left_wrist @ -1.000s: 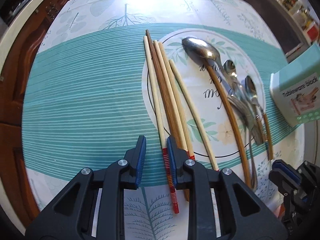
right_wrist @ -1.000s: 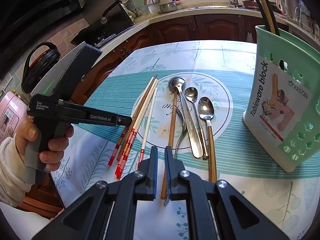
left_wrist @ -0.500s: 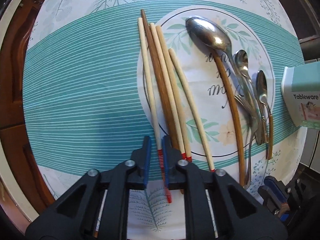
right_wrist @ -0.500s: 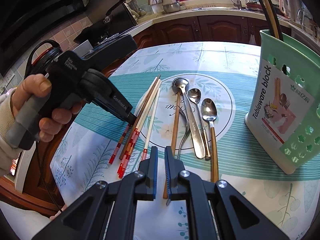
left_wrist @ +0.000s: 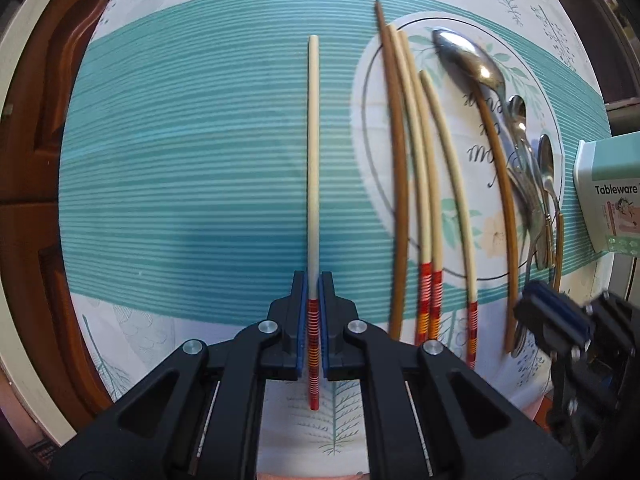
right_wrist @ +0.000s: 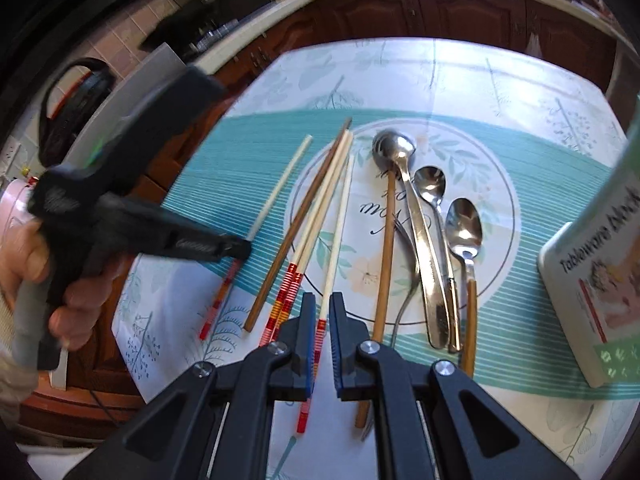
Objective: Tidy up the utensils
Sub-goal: 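Close the left tool on a red-striped wooden chopstick while the right tool closes on another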
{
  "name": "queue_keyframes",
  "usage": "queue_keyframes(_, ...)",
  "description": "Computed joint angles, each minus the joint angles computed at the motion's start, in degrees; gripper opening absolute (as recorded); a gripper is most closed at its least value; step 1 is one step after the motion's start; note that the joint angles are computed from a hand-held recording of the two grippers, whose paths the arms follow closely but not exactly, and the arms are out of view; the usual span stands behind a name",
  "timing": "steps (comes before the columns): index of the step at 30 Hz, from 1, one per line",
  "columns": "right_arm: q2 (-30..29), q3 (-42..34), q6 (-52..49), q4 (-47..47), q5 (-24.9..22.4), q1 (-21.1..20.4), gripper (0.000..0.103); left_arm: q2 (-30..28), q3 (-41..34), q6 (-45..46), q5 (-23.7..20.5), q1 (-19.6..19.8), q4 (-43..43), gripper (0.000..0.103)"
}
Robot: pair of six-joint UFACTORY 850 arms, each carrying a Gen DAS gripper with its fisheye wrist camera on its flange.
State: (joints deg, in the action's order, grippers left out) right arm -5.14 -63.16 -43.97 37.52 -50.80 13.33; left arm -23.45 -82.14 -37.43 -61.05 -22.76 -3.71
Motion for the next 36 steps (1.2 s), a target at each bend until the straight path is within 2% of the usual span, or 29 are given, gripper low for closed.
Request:
queue_keyframes(4, -4.8, -4.9, 8.8, -6.8, -1.9, 3.0, 0.009, 2.7, 3.4, -0.1, 1.2, 0.9, -0.6, 0.003)
queue_keyframes(6, -6.4, -6.7, 12.0, -9.3, -2.3, 4.1, 0.021, 3.9, 4.8, 0.2, 1.6, 1.3, -0.9, 0.003)
queue_keyframes(13, -11.1, -11.9, 22.2, -20.9, -3.6, 8.7, 0.021, 6.1, 8.1, -0.2, 3.3, 1.2, -1.8, 0.003)
queue_keyframes(19, -10.7, -11.6, 27.6, -32.2, -1.7, 13.0, 0.021, 8.9, 11.9, -0.6, 4.8, 1.2, -2.2, 0.003)
queue_keyframes(21, -10.5, -11.4, 27.9, -34.1, -1.3, 13.8, 0.018, 9.4, 13.3, -1.0, 5.7, 0.9, -1.9, 0.003)
queue_keyframes(22, -10.5, -11.5, 27.7, -33.9, -1.5, 13.8, 0.015, 9.5, 13.4, -1.1, 5.7, 0.7, -1.8, 0.003)
queue_keyframes(23, -10.8, -11.8, 28.0, -33.7, -2.1, 13.7, 0.007, 9.6, 13.6, -1.1, 5.8, 0.5, -2.0, 0.003)
queue_keyframes(24, -11.1, -12.1, 28.2, -33.3, -2.6, 13.6, 0.006, 9.8, 13.9, -0.8, 6.0, 0.4, -2.3, 0.003)
queue_keyframes(29, -11.7, -12.9, 23.6, -22.1, -6.3, 8.1, 0.005, 12.3, 15.9, -2.3, 10.5, -1.4, -2.2, 0.003)
queue_keyframes(36, -5.3, -7.5, 11.8, -5.6, -4.7, -0.2, 0.005, 17.3, 18.0, -9.3, 18.0, -7.3, 6.8, 0.003)
